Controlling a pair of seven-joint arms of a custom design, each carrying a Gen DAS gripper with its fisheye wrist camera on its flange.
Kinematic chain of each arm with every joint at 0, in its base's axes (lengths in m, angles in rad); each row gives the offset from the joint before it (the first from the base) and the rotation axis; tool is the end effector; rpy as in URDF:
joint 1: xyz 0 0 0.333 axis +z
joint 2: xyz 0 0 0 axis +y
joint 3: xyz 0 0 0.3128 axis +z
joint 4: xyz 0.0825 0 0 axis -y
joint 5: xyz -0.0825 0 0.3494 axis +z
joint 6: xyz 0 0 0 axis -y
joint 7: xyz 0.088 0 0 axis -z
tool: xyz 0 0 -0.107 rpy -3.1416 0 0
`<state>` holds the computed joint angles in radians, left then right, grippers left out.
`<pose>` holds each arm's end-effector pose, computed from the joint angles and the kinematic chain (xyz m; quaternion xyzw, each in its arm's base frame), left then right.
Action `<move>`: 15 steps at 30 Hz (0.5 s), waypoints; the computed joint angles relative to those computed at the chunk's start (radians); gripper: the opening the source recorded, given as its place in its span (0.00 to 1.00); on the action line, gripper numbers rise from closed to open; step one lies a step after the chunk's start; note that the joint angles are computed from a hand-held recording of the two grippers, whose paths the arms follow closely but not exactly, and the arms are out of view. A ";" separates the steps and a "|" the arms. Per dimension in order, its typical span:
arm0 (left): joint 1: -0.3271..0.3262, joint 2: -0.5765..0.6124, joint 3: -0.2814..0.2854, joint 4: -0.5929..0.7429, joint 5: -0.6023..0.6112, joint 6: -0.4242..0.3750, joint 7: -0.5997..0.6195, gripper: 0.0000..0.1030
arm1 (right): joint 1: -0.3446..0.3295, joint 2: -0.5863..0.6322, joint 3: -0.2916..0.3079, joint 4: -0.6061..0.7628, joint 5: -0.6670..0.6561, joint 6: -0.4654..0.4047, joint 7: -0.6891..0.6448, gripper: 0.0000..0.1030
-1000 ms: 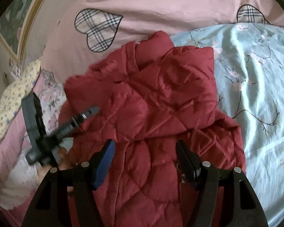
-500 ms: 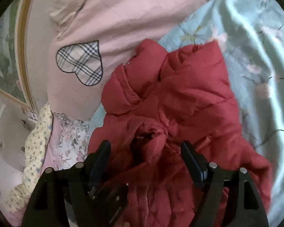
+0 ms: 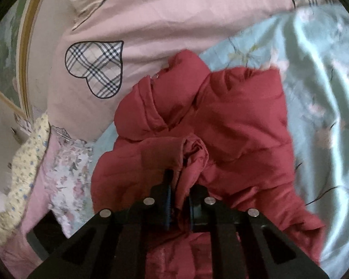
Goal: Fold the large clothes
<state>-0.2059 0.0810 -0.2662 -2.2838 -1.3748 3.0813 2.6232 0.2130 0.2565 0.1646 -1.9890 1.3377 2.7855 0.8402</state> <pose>0.4831 -0.1555 0.3776 -0.5991 0.7067 -0.3607 0.1075 0.5684 0.1723 0.3872 -0.6103 0.6658 0.0520 0.4261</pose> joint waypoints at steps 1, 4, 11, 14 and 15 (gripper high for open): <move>0.002 -0.020 0.007 -0.020 0.028 0.013 -0.024 0.44 | 0.014 -0.010 -0.007 -0.012 -0.042 0.040 0.013 0.10; 0.022 -0.060 0.037 -0.045 0.073 0.005 -0.070 0.44 | 0.036 -0.023 -0.016 -0.041 -0.179 0.120 0.055 0.09; 0.092 -0.030 0.095 -0.032 0.323 0.033 -0.331 0.44 | 0.018 0.026 0.006 -0.057 -0.408 0.206 0.183 0.10; 0.120 0.023 0.123 -0.020 0.502 -0.001 -0.505 0.44 | -0.016 0.045 0.046 -0.058 -0.425 0.222 0.194 0.14; 0.135 0.038 0.117 -0.012 0.514 -0.015 -0.513 0.44 | -0.029 0.046 0.059 -0.060 -0.426 0.221 0.197 0.16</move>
